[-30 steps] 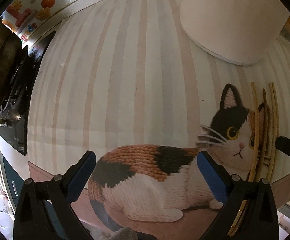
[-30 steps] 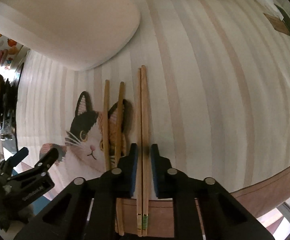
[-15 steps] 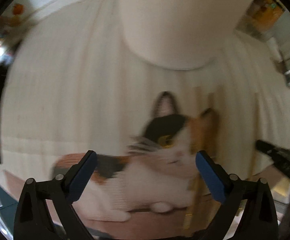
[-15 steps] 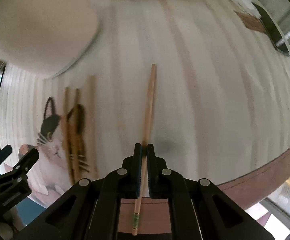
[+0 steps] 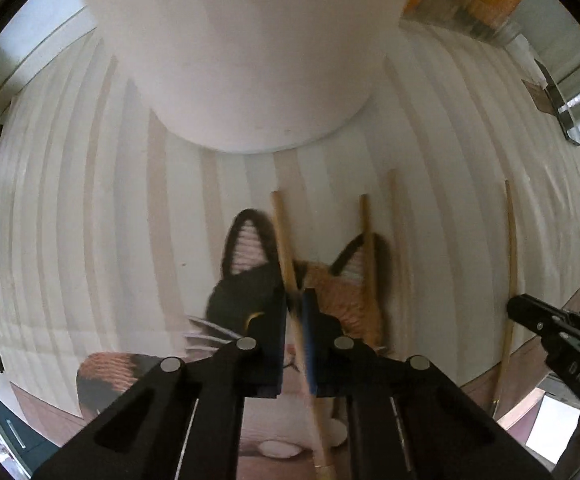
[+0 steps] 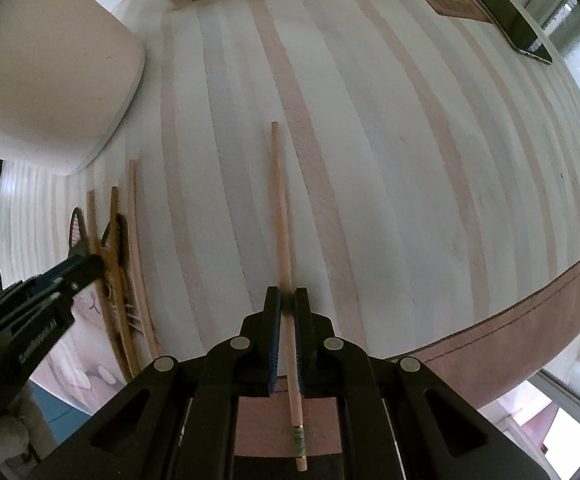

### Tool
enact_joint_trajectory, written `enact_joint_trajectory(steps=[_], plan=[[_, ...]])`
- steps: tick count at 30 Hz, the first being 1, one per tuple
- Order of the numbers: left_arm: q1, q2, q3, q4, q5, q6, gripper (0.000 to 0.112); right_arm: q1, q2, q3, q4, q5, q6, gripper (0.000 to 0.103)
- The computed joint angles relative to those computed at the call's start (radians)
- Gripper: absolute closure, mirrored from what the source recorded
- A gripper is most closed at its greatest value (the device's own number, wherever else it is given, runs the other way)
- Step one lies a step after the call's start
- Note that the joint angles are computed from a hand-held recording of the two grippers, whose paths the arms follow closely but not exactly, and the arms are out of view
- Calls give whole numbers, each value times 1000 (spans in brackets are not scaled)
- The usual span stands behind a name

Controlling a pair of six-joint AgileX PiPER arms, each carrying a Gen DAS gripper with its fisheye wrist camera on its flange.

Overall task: Organize utensils
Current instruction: 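Grasp a chopstick on the mat with the left tool while the right tool grasps one too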

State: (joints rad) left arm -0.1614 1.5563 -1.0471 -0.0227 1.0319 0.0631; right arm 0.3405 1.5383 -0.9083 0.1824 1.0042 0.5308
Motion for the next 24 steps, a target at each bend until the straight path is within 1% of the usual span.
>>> enact_joint_trajectory(steps=[3,6,11,15,16,19,20,23,24], plan=[[69,-19,22,22,-5,25,108,-33,-23,24,5,1,-33,98],[148,-36,42,31,-4,50,108,-37,8,-29,-7,28,-35,98],[260,-49,54,-1,9,101,108,4,18,-47,-34,32,-17,97],[271,-49,46,21,24,148,103,22,45,-82,-13,35,-44,97],[307,-62,72,20,24,195,103,32,58,-100,-23,50,-45,96],[295,-86,99,18,37,201,103,40,72,-126,-5,97,-59,93],[299,-103,116,18,34,209,103,61,82,-150,2,118,-40,90],[309,-135,155,7,6,203,104,88,56,-135,3,138,-32,89],[314,-136,157,2,6,198,107,95,53,-136,-4,139,-30,90]])
